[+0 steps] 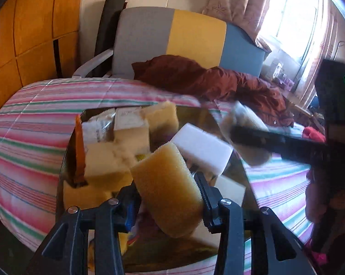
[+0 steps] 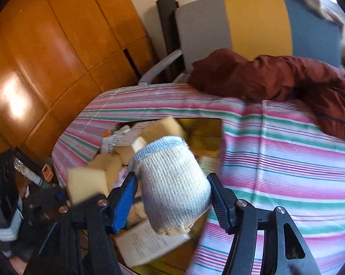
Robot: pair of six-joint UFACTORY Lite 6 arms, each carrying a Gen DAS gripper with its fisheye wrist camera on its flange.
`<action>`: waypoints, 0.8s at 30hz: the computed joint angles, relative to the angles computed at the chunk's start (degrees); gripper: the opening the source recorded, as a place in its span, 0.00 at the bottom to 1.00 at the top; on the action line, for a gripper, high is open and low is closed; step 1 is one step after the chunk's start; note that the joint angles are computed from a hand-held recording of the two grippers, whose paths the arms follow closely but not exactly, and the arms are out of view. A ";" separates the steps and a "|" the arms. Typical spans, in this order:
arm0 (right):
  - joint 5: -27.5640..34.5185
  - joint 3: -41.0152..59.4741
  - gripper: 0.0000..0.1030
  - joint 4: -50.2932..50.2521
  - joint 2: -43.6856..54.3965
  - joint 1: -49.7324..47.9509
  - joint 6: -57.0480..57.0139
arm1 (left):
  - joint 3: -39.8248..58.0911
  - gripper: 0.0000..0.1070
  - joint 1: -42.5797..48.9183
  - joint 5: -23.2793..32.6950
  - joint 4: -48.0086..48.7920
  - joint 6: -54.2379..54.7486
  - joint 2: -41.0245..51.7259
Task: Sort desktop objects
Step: 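Carry the sock and yellow sponge over the gold tray, then open both grippers to drop the sock and sponge into the tray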
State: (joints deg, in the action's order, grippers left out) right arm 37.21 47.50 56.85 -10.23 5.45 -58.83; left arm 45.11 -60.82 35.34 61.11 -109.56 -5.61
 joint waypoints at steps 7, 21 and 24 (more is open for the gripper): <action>-5.15 6.68 0.64 0.40 10.04 10.07 5.59 | -3.59 0.42 3.02 -4.48 2.28 -2.85 2.04; -6.94 6.65 0.70 4.80 12.82 12.61 5.12 | -3.87 0.53 1.30 1.78 2.71 -4.01 -0.22; -9.23 3.96 0.70 4.15 9.99 12.94 6.06 | -3.71 0.55 -0.03 4.52 1.81 -3.75 -1.19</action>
State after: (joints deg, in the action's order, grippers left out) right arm 27.98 51.47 60.99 -0.24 18.40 -52.77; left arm 41.40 -60.85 39.86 62.92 -113.30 -6.80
